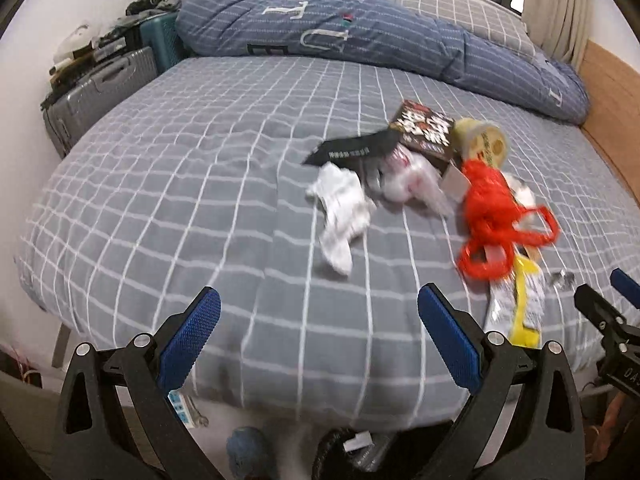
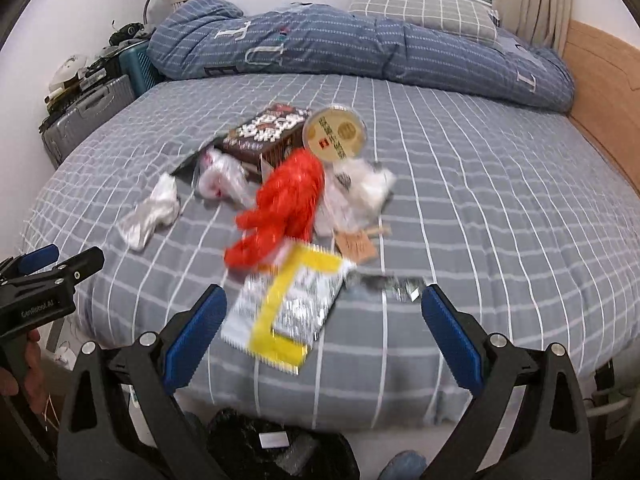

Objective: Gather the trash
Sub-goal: 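Move both open tools back over the trash on the bed, then grasp the white tissue with the left tool while the right tool grasps the red bag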

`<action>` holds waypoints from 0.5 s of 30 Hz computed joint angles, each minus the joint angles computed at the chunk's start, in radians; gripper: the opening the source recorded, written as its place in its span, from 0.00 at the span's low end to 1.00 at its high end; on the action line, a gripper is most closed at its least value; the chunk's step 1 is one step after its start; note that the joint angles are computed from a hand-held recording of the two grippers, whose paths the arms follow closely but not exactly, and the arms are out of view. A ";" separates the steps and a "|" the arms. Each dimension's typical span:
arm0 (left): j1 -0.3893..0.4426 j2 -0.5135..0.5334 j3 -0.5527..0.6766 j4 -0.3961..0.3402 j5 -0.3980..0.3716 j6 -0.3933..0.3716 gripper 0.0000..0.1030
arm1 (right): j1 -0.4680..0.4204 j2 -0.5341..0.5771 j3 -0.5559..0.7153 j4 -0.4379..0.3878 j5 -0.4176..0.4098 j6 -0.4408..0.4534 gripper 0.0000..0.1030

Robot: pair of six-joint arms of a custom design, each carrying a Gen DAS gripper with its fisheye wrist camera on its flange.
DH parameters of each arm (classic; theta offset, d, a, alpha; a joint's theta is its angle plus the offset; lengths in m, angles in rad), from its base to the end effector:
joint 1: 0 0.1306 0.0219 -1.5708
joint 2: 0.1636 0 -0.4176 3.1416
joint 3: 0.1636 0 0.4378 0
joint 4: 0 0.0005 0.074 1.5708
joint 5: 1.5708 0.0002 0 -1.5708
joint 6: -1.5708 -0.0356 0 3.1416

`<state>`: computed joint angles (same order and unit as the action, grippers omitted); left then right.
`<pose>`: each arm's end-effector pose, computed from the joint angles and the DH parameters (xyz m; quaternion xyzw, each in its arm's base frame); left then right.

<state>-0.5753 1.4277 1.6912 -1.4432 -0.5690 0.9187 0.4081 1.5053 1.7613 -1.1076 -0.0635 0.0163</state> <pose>0.4235 -0.2523 0.5659 -0.2146 0.9184 0.0753 0.3239 0.5118 0.2232 0.5745 -0.2080 0.9122 0.0976 0.3392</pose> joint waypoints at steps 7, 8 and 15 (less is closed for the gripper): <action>0.074 0.037 0.039 0.054 0.040 -0.094 0.94 | 0.009 0.118 0.151 -0.015 -0.008 -0.005 0.90; 0.086 0.047 0.049 0.061 0.047 -0.109 0.94 | 0.012 0.140 0.179 -0.021 -0.009 -0.005 0.89; 0.143 0.095 0.083 0.086 0.090 -0.164 0.94 | 0.034 0.269 0.338 -0.072 -0.003 -0.011 0.89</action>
<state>-0.4325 1.5222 1.7746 -1.3569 -0.4785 0.7545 0.4419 1.7744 2.0992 -1.1796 -0.0666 0.0053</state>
